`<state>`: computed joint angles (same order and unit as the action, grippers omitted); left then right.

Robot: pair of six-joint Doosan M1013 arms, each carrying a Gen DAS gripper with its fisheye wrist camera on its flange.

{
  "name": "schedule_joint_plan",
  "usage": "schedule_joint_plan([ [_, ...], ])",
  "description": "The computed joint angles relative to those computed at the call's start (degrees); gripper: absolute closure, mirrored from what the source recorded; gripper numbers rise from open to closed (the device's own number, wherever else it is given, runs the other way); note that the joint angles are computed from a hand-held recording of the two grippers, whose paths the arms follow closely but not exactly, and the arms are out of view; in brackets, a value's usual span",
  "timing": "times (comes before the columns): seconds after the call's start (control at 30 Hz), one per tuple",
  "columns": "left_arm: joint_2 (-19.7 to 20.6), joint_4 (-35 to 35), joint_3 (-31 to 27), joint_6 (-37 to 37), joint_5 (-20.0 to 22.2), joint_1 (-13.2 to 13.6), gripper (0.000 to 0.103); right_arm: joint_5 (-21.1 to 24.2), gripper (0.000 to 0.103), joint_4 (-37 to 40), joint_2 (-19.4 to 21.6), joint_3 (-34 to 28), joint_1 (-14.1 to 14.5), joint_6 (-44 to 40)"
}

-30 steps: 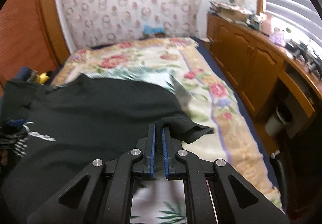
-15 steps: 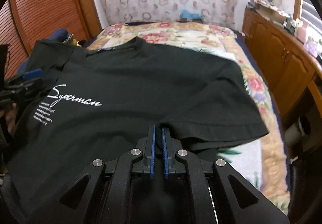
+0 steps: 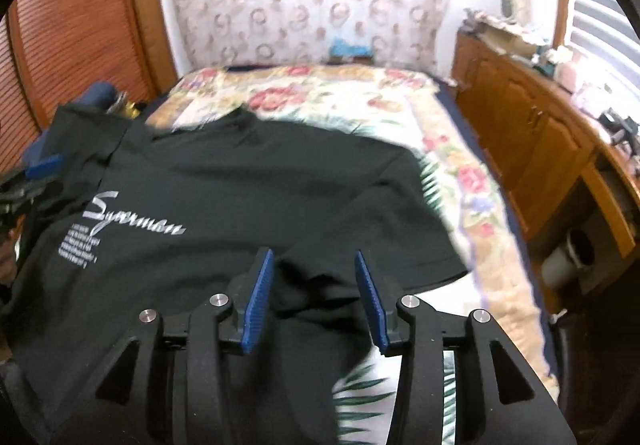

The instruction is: Fold small clothes

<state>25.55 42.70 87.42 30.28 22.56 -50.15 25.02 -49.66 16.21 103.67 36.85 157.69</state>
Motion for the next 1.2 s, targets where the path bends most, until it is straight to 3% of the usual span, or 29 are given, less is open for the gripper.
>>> schedule_joint_plan([
  [0.07, 0.0, -0.3, 0.0, 0.3, 0.1, 0.0, 0.025, 1.7, 0.051, -3.3, -0.5, 0.3, -0.6, 3.4],
  [0.17, 0.1, -0.6, -0.1, 0.3, 0.2, 0.0, 0.025, 4.7, 0.051, -4.9, 0.1, 0.1, -1.4, 5.3],
  [0.33, 0.5, -1.8, -0.4, 1.1, 0.9, 0.0, 0.025, 5.8, 0.051, -1.4, 1.5, 0.1, -3.9, 5.1],
  [0.67, 0.8, -3.5, -0.5, 2.2, 1.3, 0.4, 0.025, 0.7, 0.052, 7.8, 1.8, 1.8, -7.5, 1.8],
  [0.7, 0.8, -3.6, -0.5, 2.3, 1.3, 0.5, 0.025, 0.8, 0.055, 7.2, 1.8, 1.8, -7.5, 2.2],
  [0.77, 0.9, -3.4, -0.5, 1.9, 1.3, 0.4, 0.025, -0.3, 0.073, 8.0, 1.8, 1.8, -7.5, 0.3],
  [0.87, 0.8, -3.5, -0.2, 1.7, 1.0, 0.5, 0.025, 2.4, 0.091, 4.6, 2.5, 0.7, -6.3, 0.9],
  [0.97, 0.8, -3.8, -0.3, 1.8, 1.1, 0.5, 0.025, 5.2, 0.098, 4.9, 3.0, -0.7, -5.7, -1.3],
  [1.2, 0.2, -2.7, 1.1, -0.5, 0.5, 1.1, 0.025, 0.6, 0.101, 7.7, 2.3, -2.6, -5.2, -6.9],
])
